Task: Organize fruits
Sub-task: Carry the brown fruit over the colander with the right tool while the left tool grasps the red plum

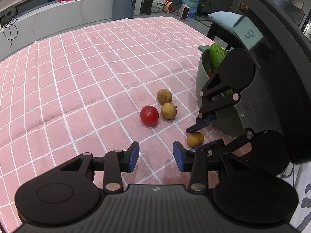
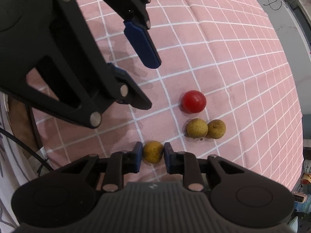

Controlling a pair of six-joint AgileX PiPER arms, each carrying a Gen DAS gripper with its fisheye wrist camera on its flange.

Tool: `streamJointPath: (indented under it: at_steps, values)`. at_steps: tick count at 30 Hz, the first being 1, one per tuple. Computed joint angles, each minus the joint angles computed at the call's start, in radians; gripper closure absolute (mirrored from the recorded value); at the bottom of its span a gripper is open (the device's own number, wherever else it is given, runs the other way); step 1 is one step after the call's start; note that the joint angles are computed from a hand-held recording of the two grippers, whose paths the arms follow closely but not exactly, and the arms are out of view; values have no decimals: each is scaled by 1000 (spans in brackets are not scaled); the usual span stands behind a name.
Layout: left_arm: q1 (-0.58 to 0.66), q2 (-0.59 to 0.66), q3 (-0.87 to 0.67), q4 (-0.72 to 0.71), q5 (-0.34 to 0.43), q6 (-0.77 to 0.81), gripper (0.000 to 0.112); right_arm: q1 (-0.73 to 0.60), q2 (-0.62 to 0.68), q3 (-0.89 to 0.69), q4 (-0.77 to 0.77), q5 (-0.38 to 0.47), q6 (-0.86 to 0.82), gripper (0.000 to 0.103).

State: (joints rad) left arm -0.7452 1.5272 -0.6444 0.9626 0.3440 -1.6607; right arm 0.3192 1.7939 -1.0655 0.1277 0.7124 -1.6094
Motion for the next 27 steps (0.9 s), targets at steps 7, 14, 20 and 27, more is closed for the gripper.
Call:
streamJointPath:
  at_steps: [7,14,20,27]
  values:
    - [-6,-17,21,162,11,-176,65,-78,-38,-20,168,60,-104,85]
    - [-1,9,10,284,25,-281,65,-217,-76,-87,358,189,-154,84]
    - [33,75,-26,282,7,-245,65,-366,-65,-174,489,316,-107,84]
    - [52,162,-81,296,3,-202,65,-502,-17,-244,530,346,28,84]
